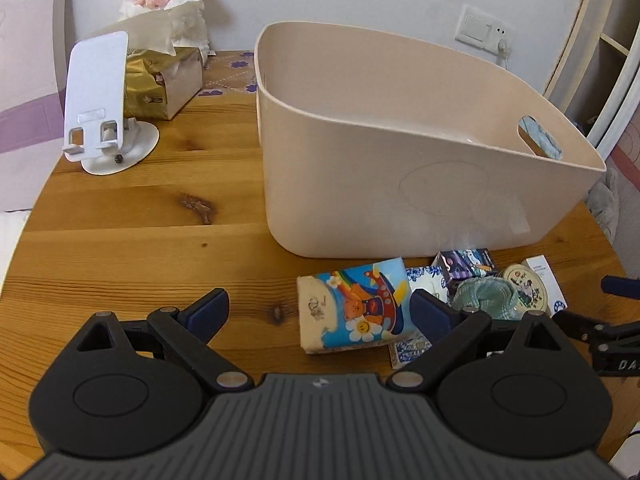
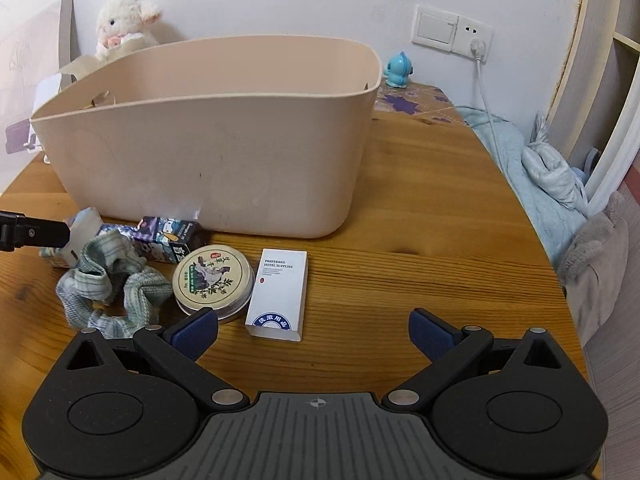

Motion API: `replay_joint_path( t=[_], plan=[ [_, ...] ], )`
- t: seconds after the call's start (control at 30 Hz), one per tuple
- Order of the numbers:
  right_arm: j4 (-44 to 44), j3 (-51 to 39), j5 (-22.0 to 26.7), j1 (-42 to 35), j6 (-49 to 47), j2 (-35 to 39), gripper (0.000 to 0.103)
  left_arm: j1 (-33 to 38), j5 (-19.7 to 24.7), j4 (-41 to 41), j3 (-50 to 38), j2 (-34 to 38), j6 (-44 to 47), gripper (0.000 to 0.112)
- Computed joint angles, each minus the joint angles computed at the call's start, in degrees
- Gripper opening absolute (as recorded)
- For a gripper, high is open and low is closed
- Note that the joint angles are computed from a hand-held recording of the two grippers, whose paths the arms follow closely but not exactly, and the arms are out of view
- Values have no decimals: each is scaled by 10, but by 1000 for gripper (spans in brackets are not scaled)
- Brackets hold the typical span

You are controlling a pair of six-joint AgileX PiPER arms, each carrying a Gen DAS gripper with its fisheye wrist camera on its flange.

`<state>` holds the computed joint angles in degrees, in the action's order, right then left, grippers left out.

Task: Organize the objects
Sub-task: 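Withdraw both tools from the bin back toward the remaining items, then grasp cartoon tissue pack with left tool while right tool grasps white card box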

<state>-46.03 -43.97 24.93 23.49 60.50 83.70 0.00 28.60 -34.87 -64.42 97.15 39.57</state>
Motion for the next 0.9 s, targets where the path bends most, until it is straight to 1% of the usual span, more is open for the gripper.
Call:
replay_joint_path(
  t=[0.13,0.2,0.3,0.33,0.4,0.43,0.53,0.6,0.63,0.7,0.8,0.83,0.9],
  plan=[
    [-9,-8,-1,4,9,19,103,-6,-6,7,-7,10,-13,98],
    [-12,-11,-2,5,13,27,103,-15,-7,49,-15,18,-54,98],
    [-13,-13,-7,4,12,32,103,-27,-22,80,-10,25,-75,98],
    [-7,-14,-8,2,3,33,103,-26,-29,71,-6,26,-68,99],
    [-2,-16,-9,0,-3,37,101,-21,-28,61,-9,29,-62,99],
    [4,-17,-12,-4,-12,39,98,-20,-29,63,-11,32,-66,99],
    [15,-14,-26,-14,-23,38,97,-18,-37,92,-17,38,-103,98],
    [21,-13,-31,-18,-30,37,96,-21,-33,144,-26,47,-156,98],
    [25,-12,-35,-21,-34,37,95,-22,-46,153,-19,45,-160,98],
    [43,-11,-43,-28,-53,35,94,-23,-56,166,-12,42,-162,98],
    [47,-5,-53,-33,-60,30,90,-28,-71,178,1,37,-157,98],
    [44,-4,-53,-32,-57,29,86,-31,-79,185,6,36,-159,98],
    [44,-3,-55,-31,-59,26,79,-29,-86,167,10,35,-139,97]
  ],
)
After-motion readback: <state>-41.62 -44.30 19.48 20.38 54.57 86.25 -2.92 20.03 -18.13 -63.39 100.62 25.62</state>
